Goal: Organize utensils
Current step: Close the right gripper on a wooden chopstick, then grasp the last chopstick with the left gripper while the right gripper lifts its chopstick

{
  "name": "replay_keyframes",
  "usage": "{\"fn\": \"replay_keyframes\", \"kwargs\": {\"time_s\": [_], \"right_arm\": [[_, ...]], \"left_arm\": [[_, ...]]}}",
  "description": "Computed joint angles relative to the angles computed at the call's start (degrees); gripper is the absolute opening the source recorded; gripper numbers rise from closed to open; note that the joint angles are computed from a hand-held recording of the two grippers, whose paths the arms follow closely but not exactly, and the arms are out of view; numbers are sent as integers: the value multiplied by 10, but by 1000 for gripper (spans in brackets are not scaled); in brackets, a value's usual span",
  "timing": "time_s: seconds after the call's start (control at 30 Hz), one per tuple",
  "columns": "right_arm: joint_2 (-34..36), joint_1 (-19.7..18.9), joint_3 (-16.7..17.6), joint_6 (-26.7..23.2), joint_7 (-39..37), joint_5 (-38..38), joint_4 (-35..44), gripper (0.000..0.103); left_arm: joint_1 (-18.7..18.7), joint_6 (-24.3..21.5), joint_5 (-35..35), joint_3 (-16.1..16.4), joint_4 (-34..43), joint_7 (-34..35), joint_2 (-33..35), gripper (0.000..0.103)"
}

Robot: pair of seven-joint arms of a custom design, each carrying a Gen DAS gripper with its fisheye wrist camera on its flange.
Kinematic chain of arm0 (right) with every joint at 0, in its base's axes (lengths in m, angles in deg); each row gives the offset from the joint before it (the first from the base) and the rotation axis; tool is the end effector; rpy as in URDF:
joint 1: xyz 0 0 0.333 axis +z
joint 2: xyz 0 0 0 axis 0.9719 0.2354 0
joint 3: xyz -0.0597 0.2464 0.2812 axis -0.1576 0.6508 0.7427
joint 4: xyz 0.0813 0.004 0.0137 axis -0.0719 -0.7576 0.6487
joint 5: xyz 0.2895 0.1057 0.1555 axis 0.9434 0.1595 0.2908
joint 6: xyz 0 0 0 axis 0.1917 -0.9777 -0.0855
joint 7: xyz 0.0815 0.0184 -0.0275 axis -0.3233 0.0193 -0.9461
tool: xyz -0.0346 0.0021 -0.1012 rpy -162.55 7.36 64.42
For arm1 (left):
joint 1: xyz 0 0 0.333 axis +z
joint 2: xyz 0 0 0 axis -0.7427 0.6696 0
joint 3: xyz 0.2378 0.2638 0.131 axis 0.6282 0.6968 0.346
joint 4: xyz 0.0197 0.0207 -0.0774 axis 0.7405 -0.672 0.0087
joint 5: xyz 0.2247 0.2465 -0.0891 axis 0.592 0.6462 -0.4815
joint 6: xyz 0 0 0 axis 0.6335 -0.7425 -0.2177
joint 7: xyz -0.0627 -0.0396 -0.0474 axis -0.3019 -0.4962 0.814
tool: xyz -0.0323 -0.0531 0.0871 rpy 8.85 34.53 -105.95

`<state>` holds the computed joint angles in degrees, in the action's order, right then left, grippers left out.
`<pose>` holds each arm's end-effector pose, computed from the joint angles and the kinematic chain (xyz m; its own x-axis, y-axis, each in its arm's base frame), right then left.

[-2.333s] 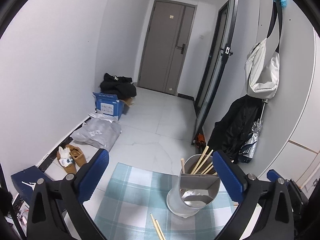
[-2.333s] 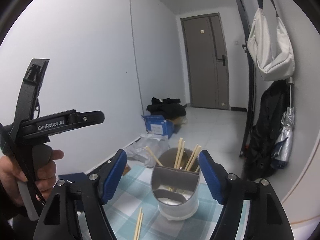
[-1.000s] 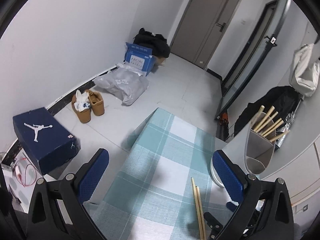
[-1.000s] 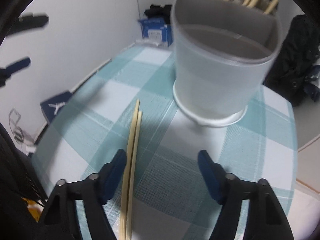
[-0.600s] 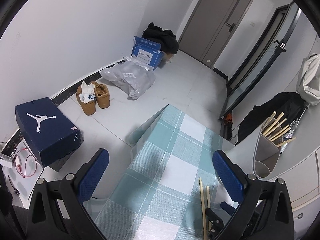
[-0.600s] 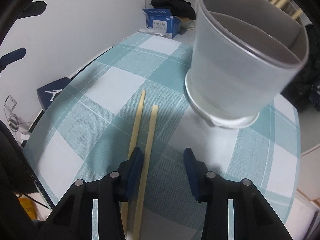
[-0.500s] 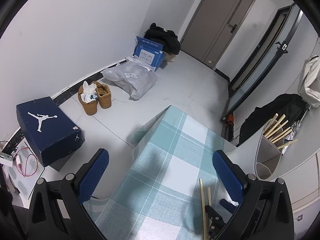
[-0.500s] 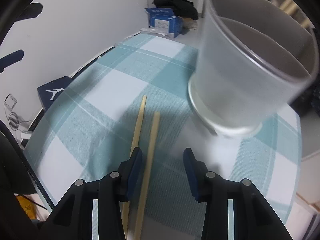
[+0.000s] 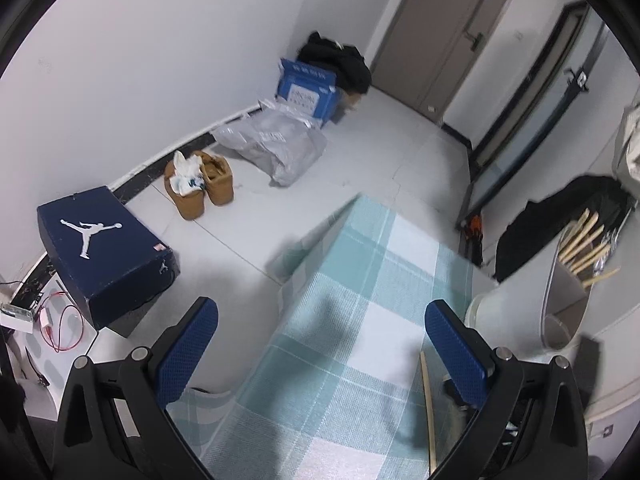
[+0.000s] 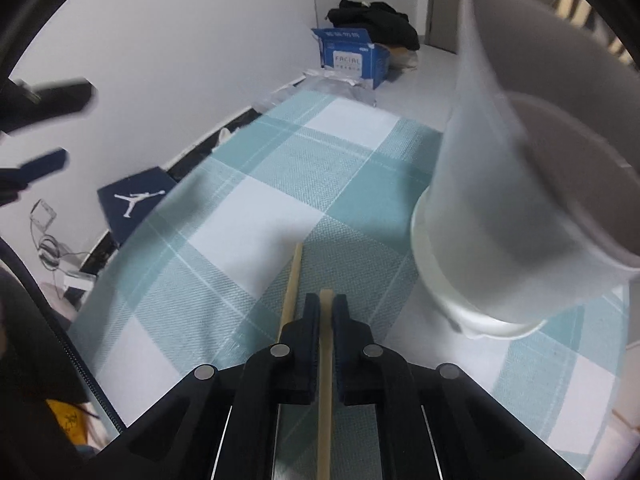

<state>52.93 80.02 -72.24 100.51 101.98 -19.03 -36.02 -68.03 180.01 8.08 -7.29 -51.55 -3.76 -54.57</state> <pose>0.5931 0.0535 0.4968 0.4061 -0.9116 -0.0641 -0.7808 -0.3097 -0.5425 0.5743 -0.3040 0.5732 0.1511 -0.9376 0.3131 -0.7684 -0.3107 -0.5595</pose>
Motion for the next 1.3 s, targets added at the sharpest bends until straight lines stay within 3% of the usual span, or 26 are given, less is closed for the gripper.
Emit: {"fn": "replay_keyframes", "kwargs": {"time_s": [0.2,0.37,0.57,0.7,0.8,0.87,1.03,1.13,1.3], "right_arm": [[-59,-31,-6,-30,-74,148,-7,6],[-95,-40,-45,-67,-118,255,-12,5],[-115,-51,-80,-86,-172,372,-25,5],[-124,-60,-93,-102,-187,400,-31,5],[-135,-64,-97,-102,-207,418,-38,5],[-142,-65,-102,-103,-225,434,-42,5],[-147,-68,-111,-114,-233,444,-43,5],[-148,-72,-114,-115,-239,450,-42,5],[-151,-74,-114,-114,-247,455,-41,5]], "left_arm": [[7,-50,-88,-43,59,116,48,101],[-25,-126,-95,-38,126,166,87,99],[-52,-205,-102,-32,195,198,128,87],[-70,-266,-94,-23,243,200,154,73],[-85,-283,-75,-14,266,195,164,61],[-97,-305,-61,-7,290,183,175,49],[-116,-347,-44,-3,344,172,201,3],[-126,-360,-37,2,365,163,212,1],[-116,-286,-33,5,303,113,177,1]]}}
